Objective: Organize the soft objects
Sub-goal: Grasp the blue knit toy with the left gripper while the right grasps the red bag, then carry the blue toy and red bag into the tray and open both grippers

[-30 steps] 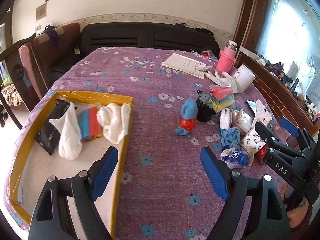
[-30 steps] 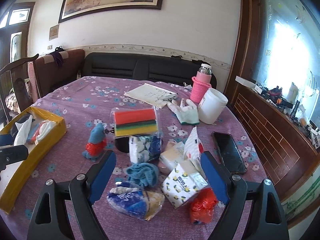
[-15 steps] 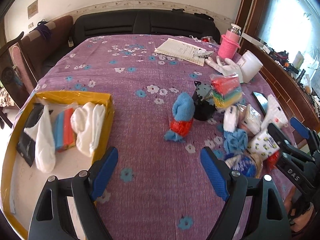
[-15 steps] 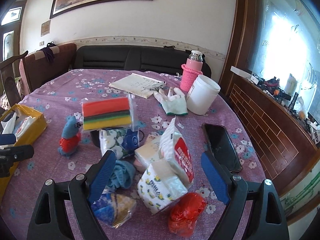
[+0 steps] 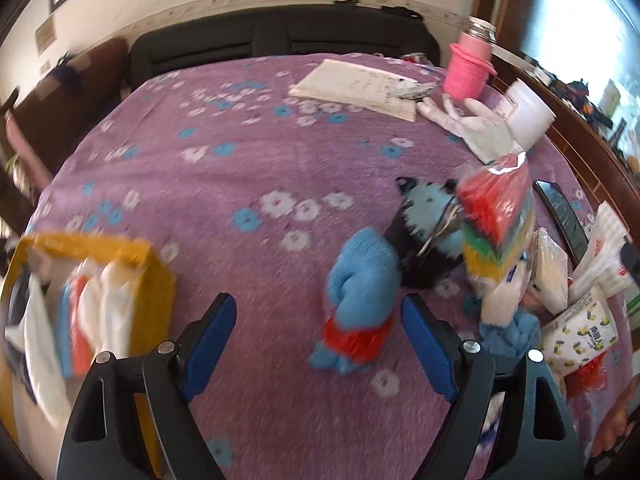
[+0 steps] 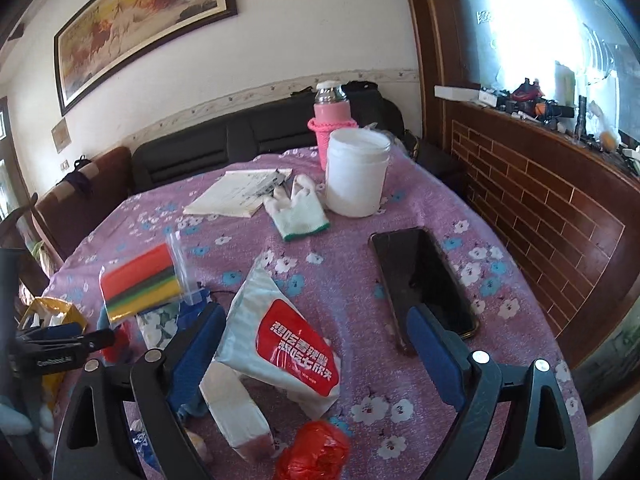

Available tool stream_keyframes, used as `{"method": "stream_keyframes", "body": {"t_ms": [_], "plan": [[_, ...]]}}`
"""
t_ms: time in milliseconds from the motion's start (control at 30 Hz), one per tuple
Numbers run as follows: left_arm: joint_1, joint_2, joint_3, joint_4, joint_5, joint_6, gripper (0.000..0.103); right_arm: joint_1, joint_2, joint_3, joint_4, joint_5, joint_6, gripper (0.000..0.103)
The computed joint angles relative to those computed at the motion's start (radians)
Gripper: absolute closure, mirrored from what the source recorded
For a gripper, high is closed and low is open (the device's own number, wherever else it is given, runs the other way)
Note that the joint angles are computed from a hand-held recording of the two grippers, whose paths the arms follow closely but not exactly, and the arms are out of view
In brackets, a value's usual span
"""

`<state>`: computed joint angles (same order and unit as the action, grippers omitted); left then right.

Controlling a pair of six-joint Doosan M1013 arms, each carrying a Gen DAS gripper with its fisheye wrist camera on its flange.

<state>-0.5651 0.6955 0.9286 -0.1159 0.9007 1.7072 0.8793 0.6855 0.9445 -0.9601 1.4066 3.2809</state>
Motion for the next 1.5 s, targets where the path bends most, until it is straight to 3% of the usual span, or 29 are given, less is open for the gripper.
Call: {"method": "stream_keyframes", "body": {"t_ms": [233, 267, 300, 333, 433, 600, 800, 1033, 1233, 1300, 1433, 1500], "plan": [[-0.012, 0.042, -0.048, -0.025, 0.024, 0.054, 0.022, 0.012, -0.04, 0.07, -0.081, -0.037, 0.131, 0.009], [-0.011, 0.042, -0.048, -0.034, 0.025, 0.059, 0.029, 0.012, -0.045, 0.08, -0.09, -0.037, 0.155, 0.009], [-0.009, 0.042, -0.048, -0.041, 0.03, 0.069, 0.058, 0.012, -0.05, 0.088, -0.094, -0.038, 0.173, 0.009], [-0.007, 0.045, -0.055, -0.047, 0.046, 0.073, 0.077, 0.012, -0.054, 0.095, -0.094, -0.039, 0.187, 0.009], [0.004, 0.025, -0.028, -0.088, 0.028, 0.086, 0.077, 0.006, -0.064, 0.113, -0.068, -0.047, 0.221, 0.009], [0.024, -0.039, 0.05, -0.196, -0.02, 0.149, 0.077, -0.006, -0.094, 0.171, -0.054, -0.19, 0.261, 0.009], [0.056, -0.118, 0.153, -0.356, -0.056, 0.229, 0.077, -0.008, -0.101, 0.192, -0.072, -0.297, 0.255, 0.009], [0.087, -0.191, 0.279, -0.463, -0.115, 0.274, 0.077, -0.009, -0.099, 0.192, -0.059, -0.308, 0.251, 0.009], [0.138, -0.249, 0.368, -0.555, -0.164, 0.294, 0.077, 0.001, -0.093, 0.178, 0.075, -0.189, 0.253, 0.009], [0.155, -0.26, 0.388, -0.575, -0.173, 0.294, 0.077, 0.011, -0.086, 0.165, 0.118, -0.143, 0.231, 0.013], [0.181, -0.273, 0.418, -0.609, -0.181, 0.296, 0.077, 0.016, -0.064, 0.132, 0.188, -0.132, 0.147, 0.021], [0.193, -0.279, 0.433, -0.625, -0.185, 0.295, 0.076, 0.012, -0.043, 0.101, 0.227, -0.125, 0.09, 0.035]]}}
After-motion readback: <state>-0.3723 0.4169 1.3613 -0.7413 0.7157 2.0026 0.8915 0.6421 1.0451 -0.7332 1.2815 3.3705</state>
